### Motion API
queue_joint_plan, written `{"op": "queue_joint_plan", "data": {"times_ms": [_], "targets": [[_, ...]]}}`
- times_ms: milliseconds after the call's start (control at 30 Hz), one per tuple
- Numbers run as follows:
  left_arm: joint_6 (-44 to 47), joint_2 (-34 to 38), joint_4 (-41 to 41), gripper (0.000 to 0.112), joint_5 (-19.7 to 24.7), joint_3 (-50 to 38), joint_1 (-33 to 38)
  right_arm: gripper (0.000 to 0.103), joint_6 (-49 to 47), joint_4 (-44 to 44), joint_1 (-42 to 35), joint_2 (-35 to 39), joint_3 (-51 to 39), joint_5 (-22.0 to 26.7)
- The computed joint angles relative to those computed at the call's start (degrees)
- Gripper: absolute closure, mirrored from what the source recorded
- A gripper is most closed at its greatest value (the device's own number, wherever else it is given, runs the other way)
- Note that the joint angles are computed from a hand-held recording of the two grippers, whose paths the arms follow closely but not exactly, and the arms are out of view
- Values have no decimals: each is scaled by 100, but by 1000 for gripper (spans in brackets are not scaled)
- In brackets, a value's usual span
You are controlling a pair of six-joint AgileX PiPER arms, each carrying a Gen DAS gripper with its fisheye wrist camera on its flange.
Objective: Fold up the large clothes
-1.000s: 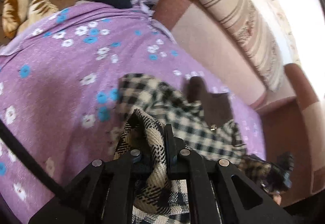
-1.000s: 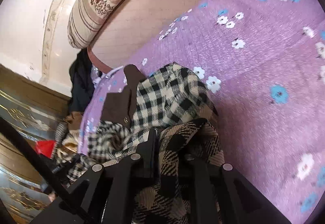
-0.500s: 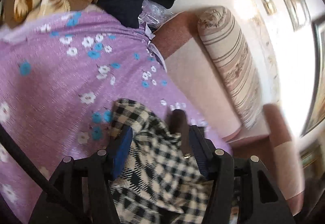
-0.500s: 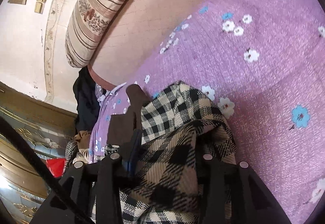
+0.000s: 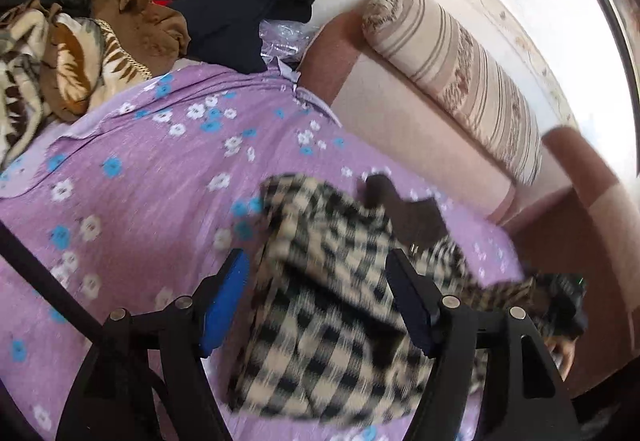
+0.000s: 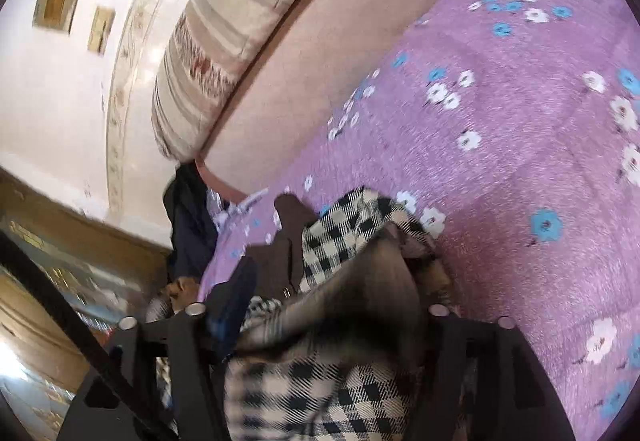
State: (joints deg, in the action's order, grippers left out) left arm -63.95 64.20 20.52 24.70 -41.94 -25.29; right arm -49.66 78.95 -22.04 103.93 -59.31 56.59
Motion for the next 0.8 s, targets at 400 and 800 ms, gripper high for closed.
{"op": "queue_joint_plan", "data": {"times_ms": [400,800], "targets": [[-1987,-365,918,42,910,736,-1579,38,95,-2019,493,-3218,1612,-67],[-2152,317,1575,42,1215,450,-1484,68,4755,-6069,4277,-379,-1236,-2215]]}}
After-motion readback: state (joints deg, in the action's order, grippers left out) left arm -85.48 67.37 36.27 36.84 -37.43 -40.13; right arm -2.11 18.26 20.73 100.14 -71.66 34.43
